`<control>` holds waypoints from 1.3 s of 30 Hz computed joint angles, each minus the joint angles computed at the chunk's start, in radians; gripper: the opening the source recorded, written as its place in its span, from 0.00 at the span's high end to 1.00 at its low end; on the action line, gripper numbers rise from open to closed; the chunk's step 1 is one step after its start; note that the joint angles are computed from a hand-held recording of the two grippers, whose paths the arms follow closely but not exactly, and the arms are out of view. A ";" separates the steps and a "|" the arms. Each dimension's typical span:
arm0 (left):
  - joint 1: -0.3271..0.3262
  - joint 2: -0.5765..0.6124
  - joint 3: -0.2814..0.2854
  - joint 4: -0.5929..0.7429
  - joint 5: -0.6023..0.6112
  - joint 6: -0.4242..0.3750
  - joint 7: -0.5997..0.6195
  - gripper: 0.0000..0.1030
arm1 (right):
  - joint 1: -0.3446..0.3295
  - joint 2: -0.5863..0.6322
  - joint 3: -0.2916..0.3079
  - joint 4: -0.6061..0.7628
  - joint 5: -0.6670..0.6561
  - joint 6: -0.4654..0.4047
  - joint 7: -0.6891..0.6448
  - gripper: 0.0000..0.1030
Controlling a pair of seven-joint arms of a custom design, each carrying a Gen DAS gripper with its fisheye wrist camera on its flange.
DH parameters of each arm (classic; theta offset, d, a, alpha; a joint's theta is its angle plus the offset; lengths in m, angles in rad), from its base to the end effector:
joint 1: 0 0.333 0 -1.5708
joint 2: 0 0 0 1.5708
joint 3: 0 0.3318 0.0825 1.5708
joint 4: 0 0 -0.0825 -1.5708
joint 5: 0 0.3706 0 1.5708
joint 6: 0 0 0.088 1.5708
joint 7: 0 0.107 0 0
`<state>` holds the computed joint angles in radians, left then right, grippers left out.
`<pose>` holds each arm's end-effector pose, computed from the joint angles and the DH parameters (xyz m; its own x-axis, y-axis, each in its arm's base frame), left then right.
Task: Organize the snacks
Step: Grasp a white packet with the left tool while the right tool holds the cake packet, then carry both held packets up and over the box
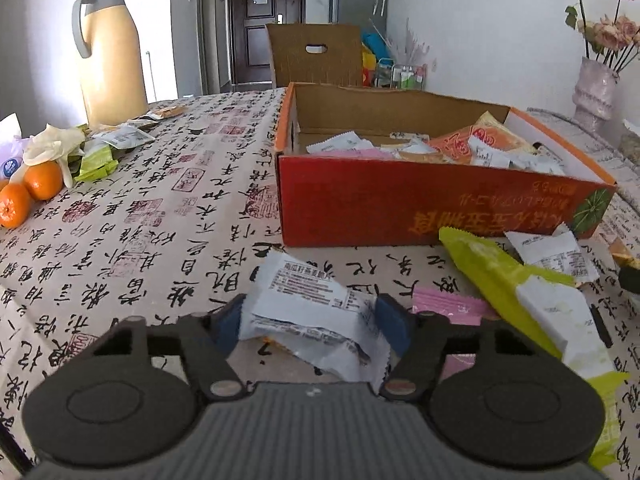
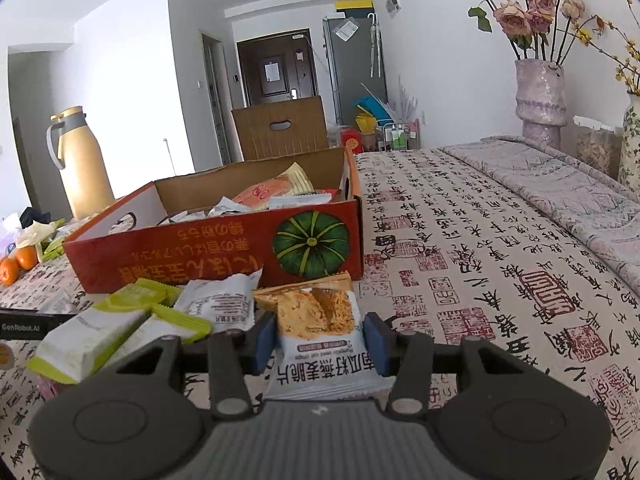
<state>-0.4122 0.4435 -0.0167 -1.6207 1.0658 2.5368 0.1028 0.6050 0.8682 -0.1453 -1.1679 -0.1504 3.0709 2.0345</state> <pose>0.6392 -0.3014 0.4341 0.2679 -0.9634 0.0072 -0.6107 -0.1756 -0.7721 0.6970 0.4148 0.4145 0.3325 -0.9304 -0.1544 -0.5225 -0.0454 -0.8514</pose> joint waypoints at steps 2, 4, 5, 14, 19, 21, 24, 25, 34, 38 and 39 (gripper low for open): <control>-0.002 -0.005 0.004 -0.008 0.015 0.013 -0.015 0.42 | 0.001 -0.001 -0.001 -0.002 0.001 0.001 0.000 0.55; -0.008 -0.005 0.006 -0.006 0.031 0.005 -0.022 0.44 | 0.002 -0.001 -0.004 -0.002 0.001 0.002 0.002 0.55; -0.009 -0.005 0.006 -0.006 0.038 0.004 -0.026 0.44 | 0.005 -0.004 -0.007 -0.008 0.000 0.006 0.003 0.55; -0.009 -0.010 0.000 -0.011 0.064 -0.015 -0.062 0.47 | -0.004 -0.010 0.008 -0.018 0.006 0.016 -0.007 0.54; -0.008 -0.002 -0.011 0.009 0.042 -0.061 -0.037 0.47 | -0.033 -0.011 0.054 -0.022 0.027 0.028 -0.036 0.54; -0.010 0.005 -0.019 0.029 0.011 -0.096 0.004 0.48 | -0.041 -0.013 0.066 -0.027 0.037 0.038 -0.047 0.54; -0.025 0.019 -0.028 0.066 -0.028 -0.162 0.068 0.52 | -0.070 -0.014 0.111 -0.038 0.053 0.068 -0.082 0.54; -0.033 0.022 -0.028 0.076 -0.034 -0.183 0.082 0.54 | -0.081 -0.015 0.129 -0.045 0.060 0.083 -0.095 0.54; -0.121 0.088 -0.026 0.237 -0.063 -0.418 0.185 0.62 | -0.204 -0.032 0.325 -0.135 0.084 0.254 -0.235 0.54; -0.146 0.080 -0.013 0.241 -0.024 -0.439 0.138 0.82 | -0.243 -0.033 0.380 -0.156 0.077 0.285 -0.255 0.54; -0.150 0.078 -0.011 0.236 -0.013 -0.440 0.123 0.84 | -0.243 -0.035 0.380 -0.161 0.074 0.288 -0.260 0.54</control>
<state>-0.5618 0.5212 -0.0277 -1.3846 1.0532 2.0972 0.2261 0.3618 0.8330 0.2347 -1.3293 -0.0760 3.3592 1.7747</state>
